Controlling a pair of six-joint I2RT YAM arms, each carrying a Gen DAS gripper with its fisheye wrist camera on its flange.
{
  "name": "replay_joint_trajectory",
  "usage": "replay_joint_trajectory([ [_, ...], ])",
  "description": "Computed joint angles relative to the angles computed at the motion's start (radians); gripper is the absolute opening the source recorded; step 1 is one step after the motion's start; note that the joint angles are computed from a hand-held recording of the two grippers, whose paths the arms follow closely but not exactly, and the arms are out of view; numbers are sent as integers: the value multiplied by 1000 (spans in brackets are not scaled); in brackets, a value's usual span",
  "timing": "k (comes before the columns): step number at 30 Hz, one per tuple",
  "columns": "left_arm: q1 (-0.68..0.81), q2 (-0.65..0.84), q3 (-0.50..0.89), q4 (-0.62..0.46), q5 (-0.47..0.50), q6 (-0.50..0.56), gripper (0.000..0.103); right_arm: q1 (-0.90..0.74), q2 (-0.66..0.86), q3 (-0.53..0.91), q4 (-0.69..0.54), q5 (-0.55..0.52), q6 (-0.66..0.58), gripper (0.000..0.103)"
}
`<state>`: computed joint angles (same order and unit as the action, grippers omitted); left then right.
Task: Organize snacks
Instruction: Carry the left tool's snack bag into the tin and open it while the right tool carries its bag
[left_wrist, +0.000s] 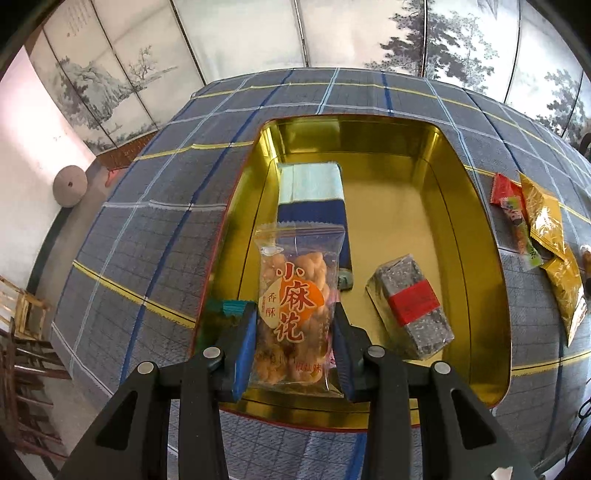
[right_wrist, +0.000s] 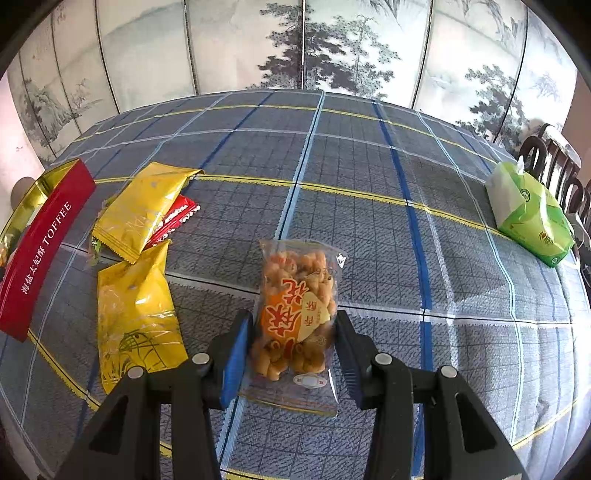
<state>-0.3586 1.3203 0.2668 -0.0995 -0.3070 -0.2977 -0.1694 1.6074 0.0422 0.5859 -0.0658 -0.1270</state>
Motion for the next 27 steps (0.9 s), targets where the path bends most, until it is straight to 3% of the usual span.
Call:
replay_joint_trajectory([
  [7, -1, -40, -8, -21, 5, 19, 37, 9, -14, 18, -47, 14, 11, 45],
  [12, -1, -127, -20, -68, 22, 22, 51, 21, -20, 24, -67, 29, 27, 45],
  [27, -49, -343, -22, -229, 14, -13, 71, 143, -70, 37, -150, 138, 159, 42],
])
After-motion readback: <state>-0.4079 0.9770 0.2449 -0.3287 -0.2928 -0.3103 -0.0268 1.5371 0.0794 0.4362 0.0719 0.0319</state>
